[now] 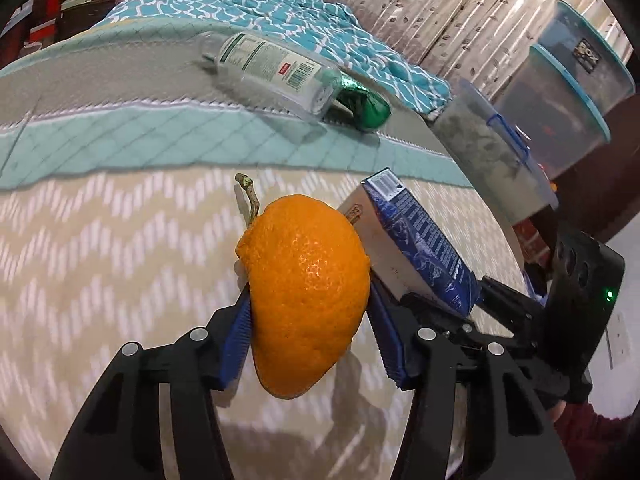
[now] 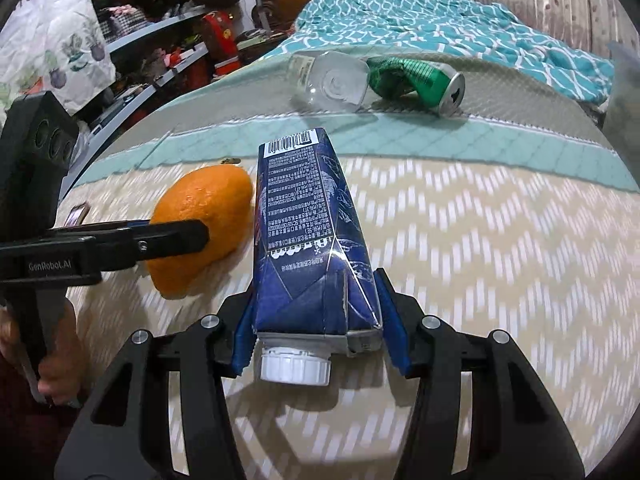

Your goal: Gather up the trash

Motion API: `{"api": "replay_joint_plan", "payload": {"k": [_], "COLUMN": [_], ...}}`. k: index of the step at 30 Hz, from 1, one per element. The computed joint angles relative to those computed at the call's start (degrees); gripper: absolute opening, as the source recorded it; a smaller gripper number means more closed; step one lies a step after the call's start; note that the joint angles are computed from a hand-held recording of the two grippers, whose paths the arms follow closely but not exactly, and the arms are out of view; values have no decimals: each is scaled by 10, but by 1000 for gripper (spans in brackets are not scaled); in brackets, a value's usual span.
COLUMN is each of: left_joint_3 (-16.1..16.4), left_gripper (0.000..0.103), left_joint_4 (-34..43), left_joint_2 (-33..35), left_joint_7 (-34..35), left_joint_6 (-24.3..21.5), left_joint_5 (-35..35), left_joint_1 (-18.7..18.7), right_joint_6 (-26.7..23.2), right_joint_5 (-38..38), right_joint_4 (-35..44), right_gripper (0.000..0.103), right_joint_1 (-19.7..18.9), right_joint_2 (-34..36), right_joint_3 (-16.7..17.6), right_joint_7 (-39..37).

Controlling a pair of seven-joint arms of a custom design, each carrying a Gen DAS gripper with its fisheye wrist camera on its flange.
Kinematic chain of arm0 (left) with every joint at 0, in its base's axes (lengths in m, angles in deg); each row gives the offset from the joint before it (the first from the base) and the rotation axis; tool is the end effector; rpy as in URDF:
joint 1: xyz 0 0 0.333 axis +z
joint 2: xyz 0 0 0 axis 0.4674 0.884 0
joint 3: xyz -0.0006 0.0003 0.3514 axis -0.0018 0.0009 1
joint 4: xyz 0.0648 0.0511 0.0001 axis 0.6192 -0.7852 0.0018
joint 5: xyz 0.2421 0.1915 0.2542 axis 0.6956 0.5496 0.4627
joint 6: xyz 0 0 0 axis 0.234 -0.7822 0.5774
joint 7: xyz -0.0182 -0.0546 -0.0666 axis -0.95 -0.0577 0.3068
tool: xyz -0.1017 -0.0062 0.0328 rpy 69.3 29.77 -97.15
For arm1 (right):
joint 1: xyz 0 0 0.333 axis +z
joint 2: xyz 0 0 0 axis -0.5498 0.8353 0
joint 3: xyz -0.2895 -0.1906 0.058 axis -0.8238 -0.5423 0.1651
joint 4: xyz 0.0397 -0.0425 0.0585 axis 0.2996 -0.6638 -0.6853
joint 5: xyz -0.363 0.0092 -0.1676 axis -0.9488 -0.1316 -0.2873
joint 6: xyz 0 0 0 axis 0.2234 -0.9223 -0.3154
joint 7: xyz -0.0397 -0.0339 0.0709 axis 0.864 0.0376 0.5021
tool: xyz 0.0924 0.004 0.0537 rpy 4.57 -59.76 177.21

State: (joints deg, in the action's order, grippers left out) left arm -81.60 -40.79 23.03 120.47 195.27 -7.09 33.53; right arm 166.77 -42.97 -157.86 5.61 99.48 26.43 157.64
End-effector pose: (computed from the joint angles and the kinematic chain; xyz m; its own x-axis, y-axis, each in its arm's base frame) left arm 0.6792 -0.1012 0.3849 -0.5044 -0.7449 0.4366 -0.8220 0.2595 -0.5069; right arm 0.5792 0.2689 0.3691 0.0342 -0.9759 -0.2157 -0.7697 0.1120 -0.6285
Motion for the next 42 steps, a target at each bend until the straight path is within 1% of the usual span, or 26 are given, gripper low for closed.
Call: {"api": "replay_joint_plan", "payload": {"k": [1, 2, 5, 6, 7, 8, 9, 10, 11, 12, 13, 14, 15, 17, 19, 24, 32, 38, 42], "left_joint_3": [-1, 0, 5, 7, 9, 11, 12, 13, 14, 14, 16, 17, 17, 18, 20, 21, 20, 21, 20], "left_gripper": [52, 52, 52, 53, 55, 58, 59, 61, 66, 70, 81, 90, 91, 91, 91, 91, 93, 94, 94], "left_joint_4": [-12, -16, -35, -38, -40, -38, -38, -40, -41, -47, -53, -55, -56, -51, -48, -46, -52, -49, -48], "left_joint_2": [-9, -12, -26, -28, -30, -29, -29, -30, -32, -35, -40, -41, -41, -38, -37, -37, -46, -45, -42], "left_joint_7": [7, 9, 22, 25, 27, 22, 20, 19, 19, 21, 18, 14, 12, 9, 0, -4, 10, 3, -5], "left_joint_6": [-1, -4, -10, -10, -9, -7, -5, 0, 6, 14, 29, 38, 43, 31, 29, 29, 29, 21, 34], "left_joint_5": [-7, -10, -31, -36, -40, -40, -42, -43, -43, -47, -50, -51, -56, -60, -61, -66, -67, -54, -36], "left_joint_1": [6, 8, 16, 16, 16, 13, 11, 9, 8, 7, 4, 3, 5, 10, 12, 17, 14, 5, -6], "right_joint_6": [6, 10, 20, 20, 20, 17, 12, 10, 9, 11, 11, 11, 10, 10, 8, 2, -3, -2, 0], "right_joint_5": [-6, -8, -12, -9, -5, -3, -5, -9, -14, -19, -22, -24, -25, -29, -35, -65, -114, -144, -162], "right_joint_4": [-9, -14, -28, -29, -28, -28, -27, -28, -30, -32, -34, -35, -37, -39, -38, -33, -26, -25, -25], "right_gripper": [54, 54, 55, 55, 56, 57, 59, 66, 72, 72, 73, 73, 74, 74, 75, 78, 79, 79, 79], "right_joint_1": [28, 43, 110, 118, 106, 114, 125, 138, 149, 161, 164, 163, 162, 165, 169, 190, 168, 136, 129], "right_joint_2": [-3, -4, -3, -2, -2, -2, -1, -1, -1, -1, -2, -3, -4, -5, -5, -2, -5, -9, -10], "right_joint_3": [-26, -41, -108, -116, -107, -114, -124, -137, -148, -160, -163, -163, -162, -164, -168, -188, -173, -146, -143], "right_joint_7": [17, 26, 58, 61, 55, 56, 59, 65, 72, 79, 83, 86, 89, 97, 105, 130, 170, 192, 209]}}
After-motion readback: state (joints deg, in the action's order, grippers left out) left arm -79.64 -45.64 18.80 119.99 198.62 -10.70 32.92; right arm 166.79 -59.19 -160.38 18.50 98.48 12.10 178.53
